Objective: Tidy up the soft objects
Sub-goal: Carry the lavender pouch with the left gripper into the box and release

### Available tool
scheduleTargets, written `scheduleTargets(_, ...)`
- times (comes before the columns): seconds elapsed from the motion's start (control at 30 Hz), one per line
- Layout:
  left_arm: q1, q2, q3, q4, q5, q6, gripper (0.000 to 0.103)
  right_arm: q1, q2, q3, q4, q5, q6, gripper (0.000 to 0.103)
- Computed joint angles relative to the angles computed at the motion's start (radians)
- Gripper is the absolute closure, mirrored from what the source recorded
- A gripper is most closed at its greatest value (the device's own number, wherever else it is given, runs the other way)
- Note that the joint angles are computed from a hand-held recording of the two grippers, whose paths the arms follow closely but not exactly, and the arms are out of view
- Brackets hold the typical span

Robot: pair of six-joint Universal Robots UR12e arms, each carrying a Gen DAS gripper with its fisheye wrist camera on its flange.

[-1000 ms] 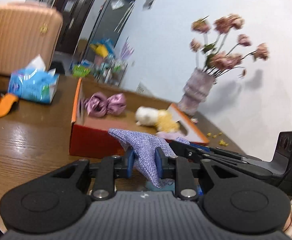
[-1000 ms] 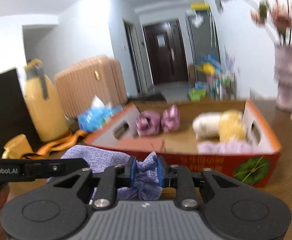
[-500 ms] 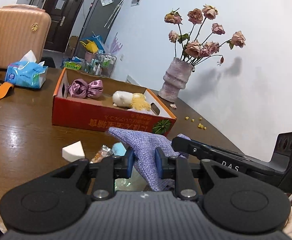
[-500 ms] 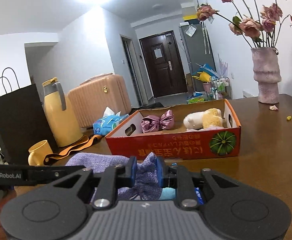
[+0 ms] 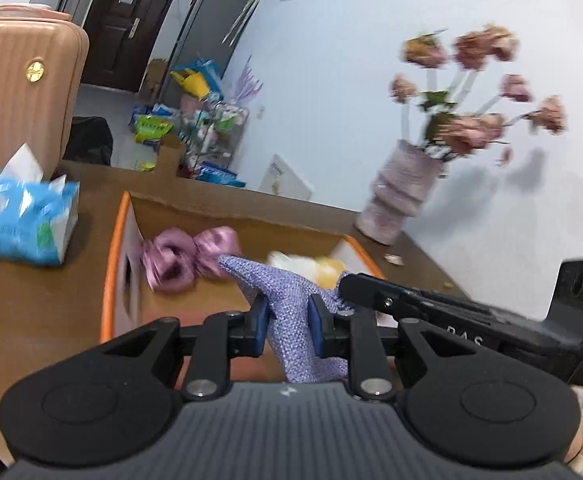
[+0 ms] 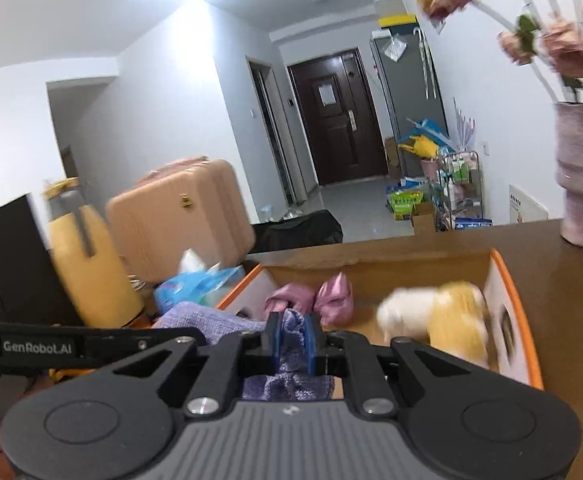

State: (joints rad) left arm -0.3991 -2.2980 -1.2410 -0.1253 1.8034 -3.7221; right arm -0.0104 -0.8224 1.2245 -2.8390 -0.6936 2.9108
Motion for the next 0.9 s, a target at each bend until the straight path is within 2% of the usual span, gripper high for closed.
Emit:
scheduleTargets(0.07, 0.024, -0.025, 0.055, -0.076, 0.008, 0.020, 0.082, 0.028, 0.050, -0.104, 0.095, -0.050, -0.019, 0.091)
scheduleTargets(0.13, 0.040, -0.050, 0.104, -0.152, 0.021, 0.073, 0.081, 0.055, 0.092, -0.190, 0.186, -0.110, -0.043, 0.091)
scheduleTargets(0.2, 0.039, -0.077, 0.160, -0.258, 0.102, 0.113, 0.079, 0.079, 0.127, -0.259, 0.249, -0.169, -0.082, 0.092)
scheduleTargets(0.27, 0.032, -0.103, 0.216, -0.387, 0.190, 0.121, 0.077, 0.097, 0.150, -0.308, 0.319, -0.216, -0.121, 0.092)
scheduleTargets(0.3, 0.032, -0.110, 0.229, -0.420, 0.189, 0.145, 0.077, 0.104, 0.156, -0.318, 0.340, -0.234, -0.138, 0.092)
scheduleTargets(0.33, 0.033, -0.110, 0.226, -0.417, 0.176, 0.163, 0.077, 0.111, 0.159, -0.323, 0.358, -0.264, -0.158, 0.092)
scheduleTargets(0.4, 0.034, -0.107, 0.212, -0.404, 0.166, 0.176, 0.070, 0.120, 0.158, -0.321, 0.376, -0.302, -0.189, 0.092)
scheduleTargets(0.43, 0.032, -0.105, 0.208, -0.403, 0.174, 0.177, 0.060, 0.120, 0.158, -0.322, 0.394, -0.304, -0.192, 0.092)
scheduleTargets(0.47, 0.031, -0.103, 0.204, -0.394, 0.181, 0.181, 0.056, 0.119, 0.158, -0.325, 0.410, -0.299, -0.193, 0.092)
scheduleTargets(0.6, 0.026, -0.079, 0.172, -0.346, 0.206, 0.182, 0.053, 0.114, 0.134, -0.308, 0.437, -0.306, -0.225, 0.088)
scheduleTargets(0.83, -0.003, -0.007, 0.112, -0.264, 0.307, 0.200, 0.046, 0.076, 0.046, -0.213, 0.312, -0.277, -0.197, 0.088)
scheduleTargets(0.9, -0.019, 0.021, 0.087, -0.230, 0.334, 0.212, 0.042, 0.057, 0.009, -0.170, 0.258, -0.258, -0.181, 0.084)
